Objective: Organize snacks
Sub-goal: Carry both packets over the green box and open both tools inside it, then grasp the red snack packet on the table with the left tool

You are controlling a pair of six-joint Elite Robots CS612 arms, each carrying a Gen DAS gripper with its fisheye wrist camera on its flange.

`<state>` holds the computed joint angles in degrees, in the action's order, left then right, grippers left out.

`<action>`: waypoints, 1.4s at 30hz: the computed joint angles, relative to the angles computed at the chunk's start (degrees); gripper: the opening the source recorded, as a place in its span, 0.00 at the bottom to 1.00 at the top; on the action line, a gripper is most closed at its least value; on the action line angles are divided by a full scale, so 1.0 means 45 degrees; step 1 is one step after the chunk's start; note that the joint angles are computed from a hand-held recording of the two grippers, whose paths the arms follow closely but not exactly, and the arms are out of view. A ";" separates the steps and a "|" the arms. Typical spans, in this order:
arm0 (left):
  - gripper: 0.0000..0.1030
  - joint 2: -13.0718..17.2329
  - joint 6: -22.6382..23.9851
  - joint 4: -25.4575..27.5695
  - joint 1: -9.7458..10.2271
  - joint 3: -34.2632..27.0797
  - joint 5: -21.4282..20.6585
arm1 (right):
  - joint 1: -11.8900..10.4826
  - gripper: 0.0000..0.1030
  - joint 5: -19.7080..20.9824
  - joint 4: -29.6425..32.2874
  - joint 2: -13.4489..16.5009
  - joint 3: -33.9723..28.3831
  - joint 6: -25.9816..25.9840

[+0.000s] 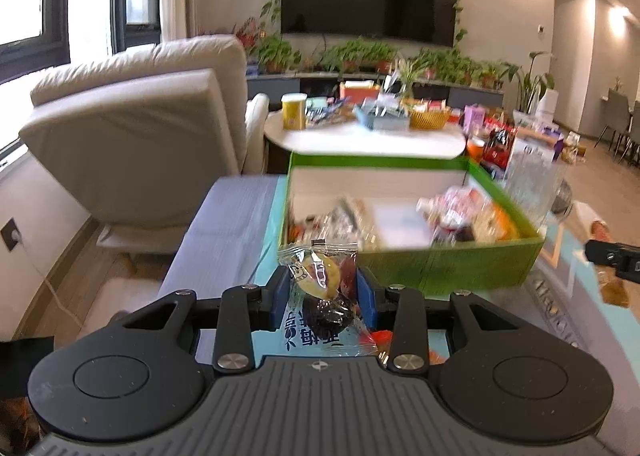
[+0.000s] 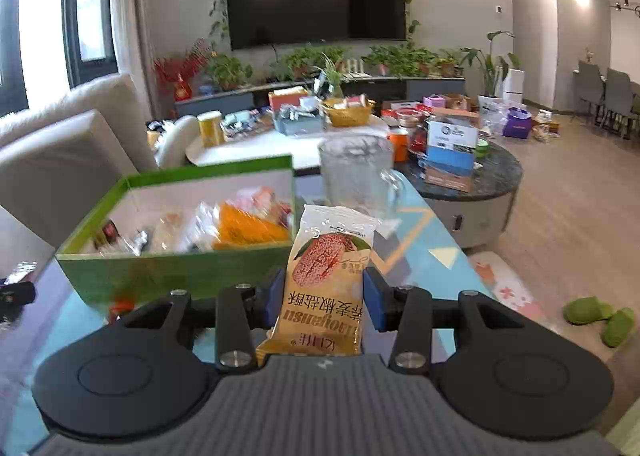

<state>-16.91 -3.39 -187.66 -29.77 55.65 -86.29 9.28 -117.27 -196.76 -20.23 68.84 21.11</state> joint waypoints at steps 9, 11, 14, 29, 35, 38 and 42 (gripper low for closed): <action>0.33 0.0646 0.0348 0.0095 -0.0162 -0.1709 -0.0023 | -0.0049 0.49 0.0876 -0.0609 0.0353 -0.0957 -0.0945; 0.33 0.0839 0.0423 0.0330 -0.0189 -0.2163 -0.0023 | -0.0109 0.49 0.1126 -0.0550 0.0432 -0.1168 -0.0957; 0.33 0.1160 0.0483 0.0749 -0.0209 -0.2892 -0.0054 | -0.0188 0.49 0.1404 -0.0411 0.0553 -0.1491 -0.0908; 0.39 0.3228 0.0022 0.4017 -0.0153 -0.7231 -0.0154 | -0.0364 0.53 0.1866 0.0495 0.1568 -0.3672 -0.0319; 0.45 0.3135 -0.0150 0.4471 -0.0045 -0.7019 -0.0331 | -0.0440 0.85 0.2261 0.0959 0.1631 -0.3784 0.0787; 0.45 0.2781 -0.0256 0.4147 -0.0005 -0.6323 -0.0427 | -0.0415 0.84 0.2289 0.0733 0.1474 -0.3461 0.1104; 0.46 0.2108 -0.0210 0.3417 0.0031 -0.4949 -0.0565 | -0.0323 0.85 0.2106 0.0485 0.1268 -0.3120 0.0809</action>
<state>-7.42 -4.34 -172.28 -29.62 33.38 -88.84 7.82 -107.80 -194.57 -14.53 54.80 24.75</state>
